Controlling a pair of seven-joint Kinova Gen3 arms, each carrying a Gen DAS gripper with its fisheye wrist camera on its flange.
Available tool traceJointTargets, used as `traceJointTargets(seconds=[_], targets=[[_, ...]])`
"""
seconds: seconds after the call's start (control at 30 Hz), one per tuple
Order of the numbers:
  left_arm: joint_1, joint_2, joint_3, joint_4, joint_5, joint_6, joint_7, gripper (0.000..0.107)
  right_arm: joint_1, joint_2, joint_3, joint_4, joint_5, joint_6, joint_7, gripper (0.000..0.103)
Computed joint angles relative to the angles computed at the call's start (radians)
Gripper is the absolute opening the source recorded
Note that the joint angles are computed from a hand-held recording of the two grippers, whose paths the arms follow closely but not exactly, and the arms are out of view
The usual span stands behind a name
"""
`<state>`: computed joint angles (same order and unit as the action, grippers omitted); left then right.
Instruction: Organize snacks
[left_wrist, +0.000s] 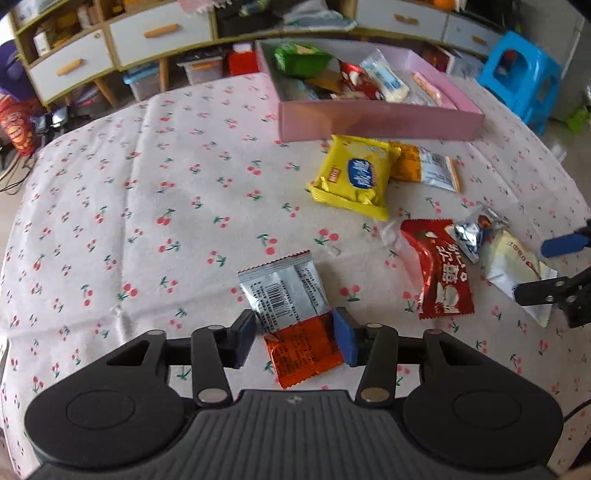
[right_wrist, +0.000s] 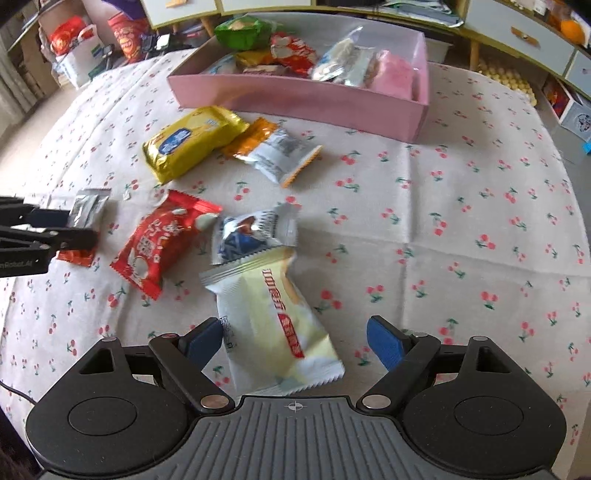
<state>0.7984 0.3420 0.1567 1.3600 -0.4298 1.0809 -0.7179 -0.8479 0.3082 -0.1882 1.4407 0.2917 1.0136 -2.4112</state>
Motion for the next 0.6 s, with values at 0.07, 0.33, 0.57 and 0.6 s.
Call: traceJointTargets(seconds=[0.07, 0.33, 0.57, 0.6], targets=[[0.030, -0.020, -0.014, 0.044, -0.049, -0.039, 0.061, 0.067, -0.002, -0.029, 0.000, 0.047, 0.017, -0.051, -0.012, 0.087], [0.069, -0.051, -0.011, 0.175, -0.164, -0.170, 0.258, 0.071, -0.027, -0.101, -0.045, 0.220, 0.135, -0.254, 0.041, 0.088], [0.098, -0.045, -0.008, 0.202, -0.266, -0.181, 0.374, 0.069, -0.054, -0.097, -0.022, 0.260, 0.219, -0.289, -0.047, 0.088], [0.100, -0.041, -0.007, 0.196, -0.272, -0.173, 0.381, 0.068, -0.053, -0.097, -0.018, 0.261, 0.226, -0.289, -0.064, 0.088]])
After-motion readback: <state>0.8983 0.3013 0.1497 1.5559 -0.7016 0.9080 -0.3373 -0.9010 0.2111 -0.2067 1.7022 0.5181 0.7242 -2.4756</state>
